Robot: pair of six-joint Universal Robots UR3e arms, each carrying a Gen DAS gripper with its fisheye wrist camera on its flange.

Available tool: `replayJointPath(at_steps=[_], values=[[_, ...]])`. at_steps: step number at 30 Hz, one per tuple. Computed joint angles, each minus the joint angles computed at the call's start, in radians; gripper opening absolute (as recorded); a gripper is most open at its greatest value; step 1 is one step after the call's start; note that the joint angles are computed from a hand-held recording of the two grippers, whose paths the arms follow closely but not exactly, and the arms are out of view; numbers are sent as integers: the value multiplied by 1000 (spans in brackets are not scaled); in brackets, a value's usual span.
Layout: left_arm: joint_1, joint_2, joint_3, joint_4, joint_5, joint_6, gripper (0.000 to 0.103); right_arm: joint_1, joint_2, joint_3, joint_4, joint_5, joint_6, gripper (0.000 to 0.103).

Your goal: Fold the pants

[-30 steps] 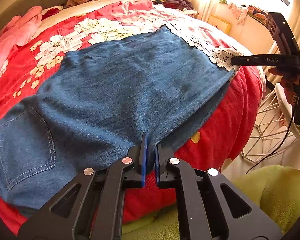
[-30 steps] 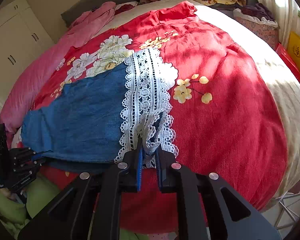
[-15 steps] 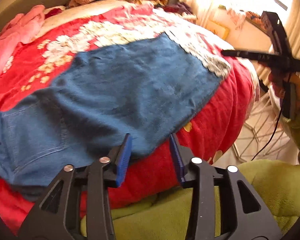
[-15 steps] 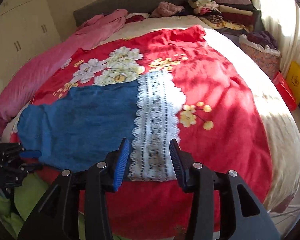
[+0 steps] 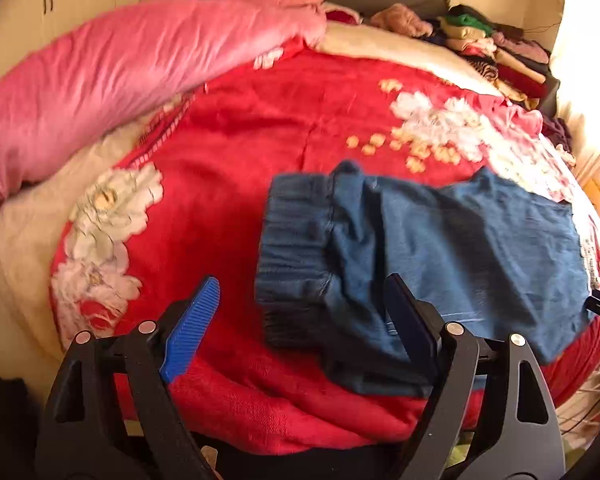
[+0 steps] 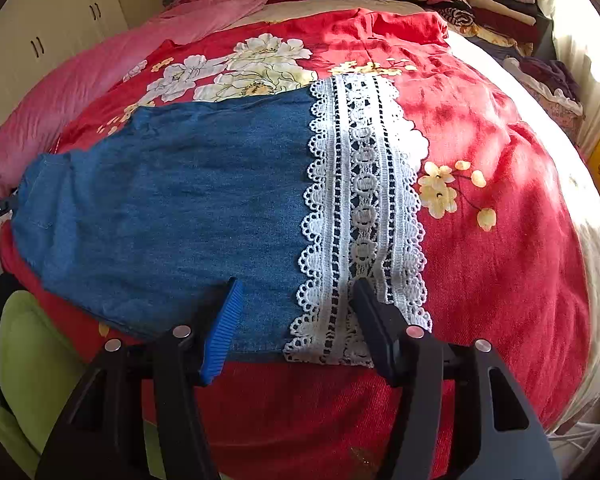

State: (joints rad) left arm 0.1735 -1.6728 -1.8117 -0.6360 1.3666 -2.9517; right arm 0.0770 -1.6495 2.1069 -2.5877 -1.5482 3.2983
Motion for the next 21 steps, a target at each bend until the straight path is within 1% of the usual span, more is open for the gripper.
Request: replayJointPath(at_steps=[1, 2, 3, 4, 7, 10, 12, 14, 16, 18, 19, 20, 21], values=[[-1, -17, -2, 0, -12, 5, 73, 8, 7, -9, 3, -7, 2, 61], [0, -23, -12, 6, -34, 16, 42, 13, 12, -12, 4, -13, 4, 61], [-6, -40, -7, 1, -54, 27, 35, 14, 13, -14, 8, -14, 0, 61], [-10, -33, -16, 12, -47, 29, 35, 13, 10, -14, 12, -13, -2, 61], [45, 20, -39, 9, -101, 51, 35, 5, -7, -7, 25, -2, -7, 61], [67, 32, -57, 23, -89, 70, 36, 9, -9, -1, 21, -4, -5, 61], [70, 3, -49, -1, -81, 79, 40, 18, -2, -5, 19, -15, -1, 61], [75, -6, -54, 5, -88, 69, 43, 24, 3, -16, 33, -22, -8, 61], [86, 13, -58, 13, -104, 70, 44, 31, 7, -37, 65, -29, -19, 61], [94, 65, -75, 29, -111, 62, 46, 30, -4, -50, 87, -29, -16, 61], [95, 96, -87, 40, -118, 62, 50, 23, -25, -44, 75, -18, -10, 61], [93, 123, -95, 46, -129, 64, 58, 17, -42, -35, 58, -6, -7, 61], [81, 134, -88, 46, -131, 61, 62, 13, -56, -31, 44, 5, -3, 61]])
